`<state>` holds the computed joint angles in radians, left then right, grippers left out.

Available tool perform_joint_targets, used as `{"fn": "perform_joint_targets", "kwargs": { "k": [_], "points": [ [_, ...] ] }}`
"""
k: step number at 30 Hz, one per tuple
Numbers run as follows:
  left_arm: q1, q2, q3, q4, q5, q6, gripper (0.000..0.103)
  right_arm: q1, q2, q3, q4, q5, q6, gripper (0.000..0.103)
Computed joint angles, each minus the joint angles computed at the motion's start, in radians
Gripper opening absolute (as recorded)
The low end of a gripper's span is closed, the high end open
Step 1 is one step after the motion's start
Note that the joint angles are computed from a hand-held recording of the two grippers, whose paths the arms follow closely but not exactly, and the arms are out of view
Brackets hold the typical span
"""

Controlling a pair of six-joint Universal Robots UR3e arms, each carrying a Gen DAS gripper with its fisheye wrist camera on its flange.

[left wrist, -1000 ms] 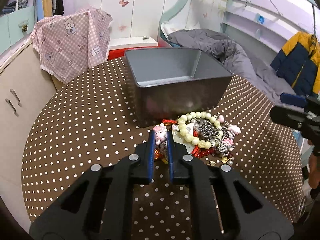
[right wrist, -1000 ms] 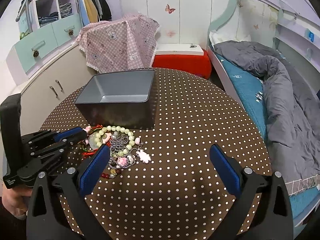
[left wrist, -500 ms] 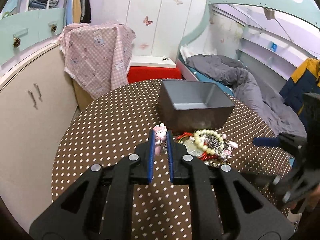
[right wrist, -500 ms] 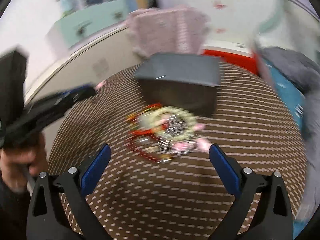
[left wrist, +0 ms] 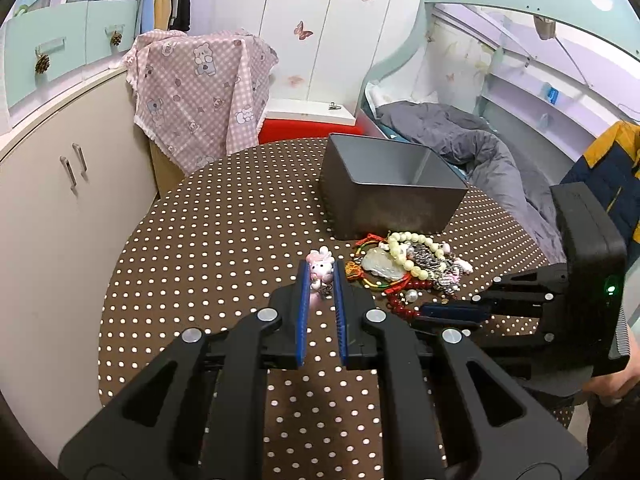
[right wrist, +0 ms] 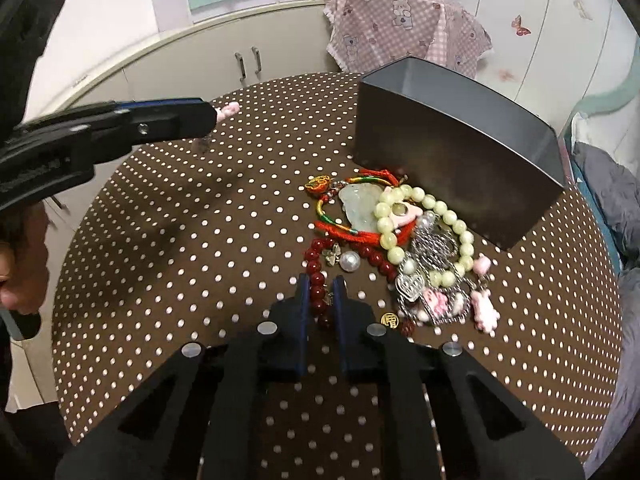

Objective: Organize jewelry
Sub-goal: 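Grasp the red bead bracelet with the right tool and lift it, then lower the red bead bracelet into the grey tray and open the right tool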

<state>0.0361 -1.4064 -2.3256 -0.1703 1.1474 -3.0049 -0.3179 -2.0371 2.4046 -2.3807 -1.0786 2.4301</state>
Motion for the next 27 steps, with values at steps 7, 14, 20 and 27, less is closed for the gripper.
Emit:
{"fn": "perform_joint_targets", "kwargs": {
  "k": [7, 14, 20, 27],
  "points": [
    [-0.029, 0.011, 0.027, -0.008, 0.003, -0.017, 0.012, -0.389, -0.263, -0.167, 0.758, 0.329, -0.337, 0.008],
    [-0.055, 0.021, 0.091, -0.034, 0.012, -0.031, 0.012, -0.431, -0.188, -0.325, 0.88, 0.425, -0.368, 0.008],
    [-0.076, 0.014, 0.149, -0.053, 0.019, -0.035, 0.012, -0.521, -0.207, -0.43, 1.072, 0.471, -0.489, 0.008],
    [-0.087, -0.004, 0.236, -0.081, 0.014, -0.042, 0.012, -0.518, -0.122, -0.529, 1.096, 0.526, -0.496, 0.008]
  ]
}}
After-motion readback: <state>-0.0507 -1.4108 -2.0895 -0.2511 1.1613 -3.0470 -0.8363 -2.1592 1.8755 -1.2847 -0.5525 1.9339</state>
